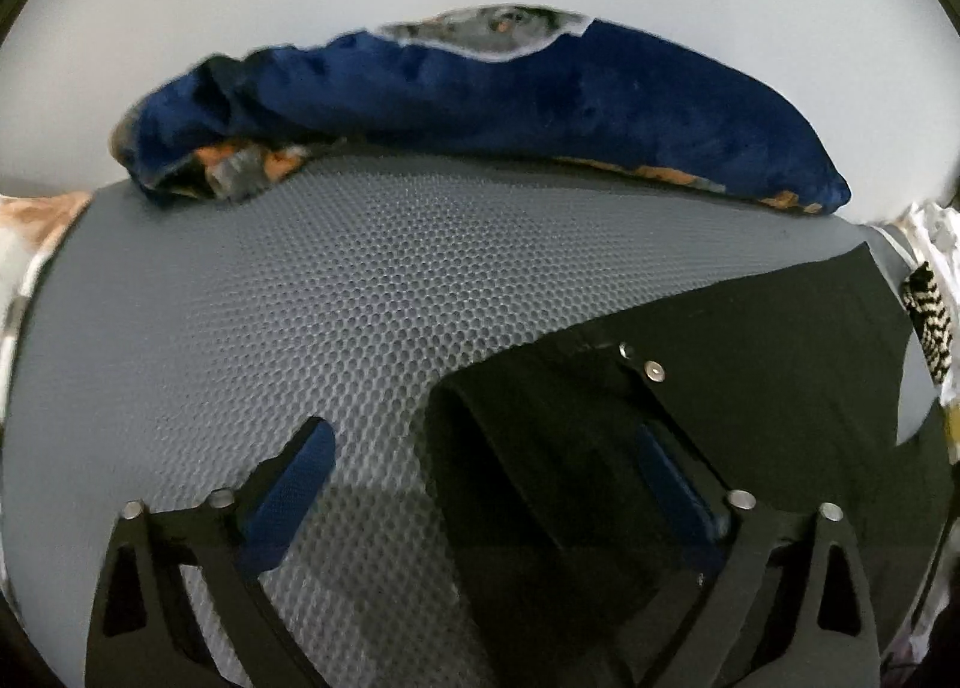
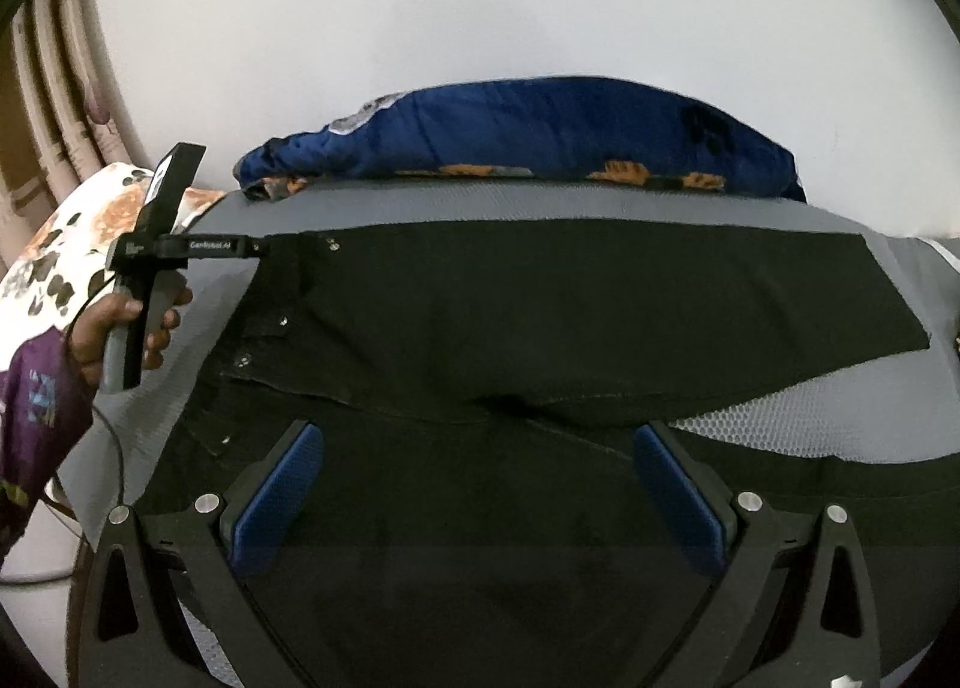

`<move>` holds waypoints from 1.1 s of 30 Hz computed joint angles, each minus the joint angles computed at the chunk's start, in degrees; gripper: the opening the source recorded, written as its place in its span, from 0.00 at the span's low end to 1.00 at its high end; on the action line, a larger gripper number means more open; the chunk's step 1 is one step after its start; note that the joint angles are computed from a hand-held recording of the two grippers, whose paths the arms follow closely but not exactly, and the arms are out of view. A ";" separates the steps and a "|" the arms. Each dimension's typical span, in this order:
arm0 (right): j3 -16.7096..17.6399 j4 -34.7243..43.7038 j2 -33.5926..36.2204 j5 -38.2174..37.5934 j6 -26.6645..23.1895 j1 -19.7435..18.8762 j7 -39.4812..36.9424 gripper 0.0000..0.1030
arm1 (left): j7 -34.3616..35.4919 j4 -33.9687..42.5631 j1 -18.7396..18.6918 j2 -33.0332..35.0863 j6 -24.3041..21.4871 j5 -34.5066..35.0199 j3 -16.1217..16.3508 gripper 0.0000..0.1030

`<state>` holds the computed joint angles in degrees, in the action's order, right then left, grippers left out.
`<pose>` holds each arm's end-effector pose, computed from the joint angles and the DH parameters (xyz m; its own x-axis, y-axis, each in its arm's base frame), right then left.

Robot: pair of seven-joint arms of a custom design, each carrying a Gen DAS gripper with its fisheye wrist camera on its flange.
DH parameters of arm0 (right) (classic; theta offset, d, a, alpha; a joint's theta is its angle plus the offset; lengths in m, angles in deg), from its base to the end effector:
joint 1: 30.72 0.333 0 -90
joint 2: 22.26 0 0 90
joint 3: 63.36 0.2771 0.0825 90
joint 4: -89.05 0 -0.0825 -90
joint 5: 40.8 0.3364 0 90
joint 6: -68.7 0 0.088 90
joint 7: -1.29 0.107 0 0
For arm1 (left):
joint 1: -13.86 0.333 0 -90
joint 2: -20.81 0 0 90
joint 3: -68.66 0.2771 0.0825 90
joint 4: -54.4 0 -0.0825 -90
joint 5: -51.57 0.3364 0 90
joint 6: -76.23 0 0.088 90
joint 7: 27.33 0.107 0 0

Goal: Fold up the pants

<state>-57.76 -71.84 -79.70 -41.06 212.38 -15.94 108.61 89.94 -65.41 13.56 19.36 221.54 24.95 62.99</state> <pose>0.2749 0.1052 0.5275 0.0801 -0.9909 -0.1083 -0.7697 0.0076 -0.6384 0.5346 -0.0511 0.4683 -0.2994 -0.9378 0.1756 -0.8398 0.1717 -0.5150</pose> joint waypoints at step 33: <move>-32.71 41.92 50.62 41.86 -20.56 1.12 -16.81 0.70 | 9.84 -37.05 -17.42 -46.13 10.44 -24.45 4.72 0.17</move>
<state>-90.47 -29.91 -29.08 0.80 191.81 -14.82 91.80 99.78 -102.46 -3.86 -26.77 231.98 0.50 67.71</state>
